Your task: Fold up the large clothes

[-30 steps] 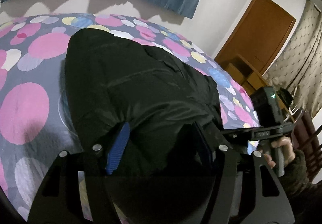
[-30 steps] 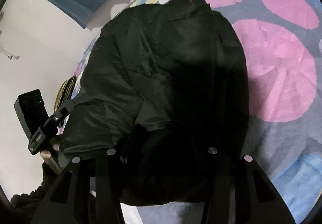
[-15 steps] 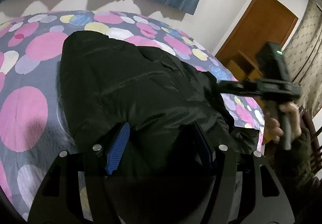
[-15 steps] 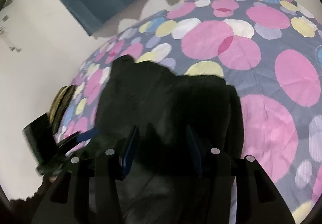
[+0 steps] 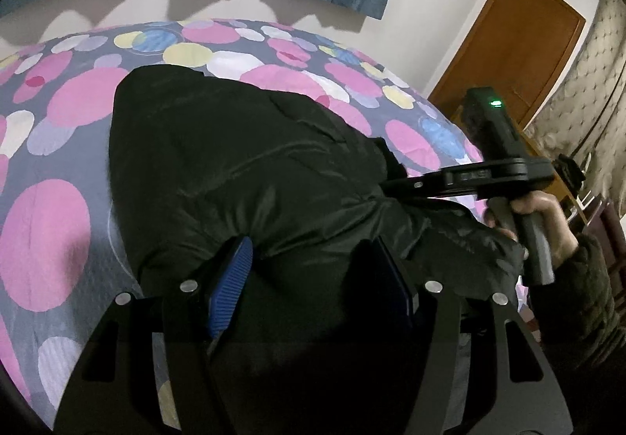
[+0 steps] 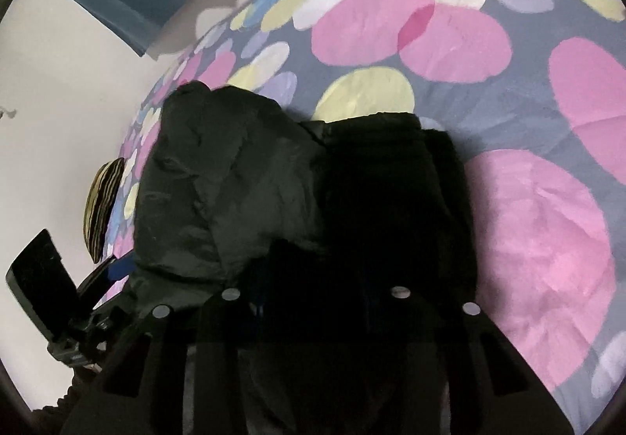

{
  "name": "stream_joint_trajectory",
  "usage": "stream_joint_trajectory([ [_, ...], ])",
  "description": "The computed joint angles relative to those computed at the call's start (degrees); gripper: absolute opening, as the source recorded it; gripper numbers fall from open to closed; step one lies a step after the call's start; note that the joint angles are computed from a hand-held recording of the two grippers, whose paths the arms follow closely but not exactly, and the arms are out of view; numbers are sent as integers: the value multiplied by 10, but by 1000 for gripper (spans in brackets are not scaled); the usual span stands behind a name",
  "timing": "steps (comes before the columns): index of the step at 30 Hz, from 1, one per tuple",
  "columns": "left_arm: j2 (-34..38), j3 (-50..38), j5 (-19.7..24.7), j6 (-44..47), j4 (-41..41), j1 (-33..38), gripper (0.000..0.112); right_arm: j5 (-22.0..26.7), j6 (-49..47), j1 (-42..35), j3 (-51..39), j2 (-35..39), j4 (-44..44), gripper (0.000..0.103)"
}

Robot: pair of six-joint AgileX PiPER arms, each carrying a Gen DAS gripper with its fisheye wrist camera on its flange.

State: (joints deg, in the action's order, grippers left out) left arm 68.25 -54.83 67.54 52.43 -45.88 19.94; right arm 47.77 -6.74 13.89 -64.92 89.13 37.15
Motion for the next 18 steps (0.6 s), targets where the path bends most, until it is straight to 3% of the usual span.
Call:
stream_joint_trajectory([
  [3,-1,5,9,10,-9,16,62,-12,77,33,16,-70,-88,45],
  [8,0,7,12,15,-16,23,62,-7,43,44,66,-194,-45,47],
  [14,-6,15,6,15,-17,22,62,8,40,71,103,-182,-41,47],
  [18,-8,18,3,17,-17,17,62,-25,-1,64,143,-136,3,45],
])
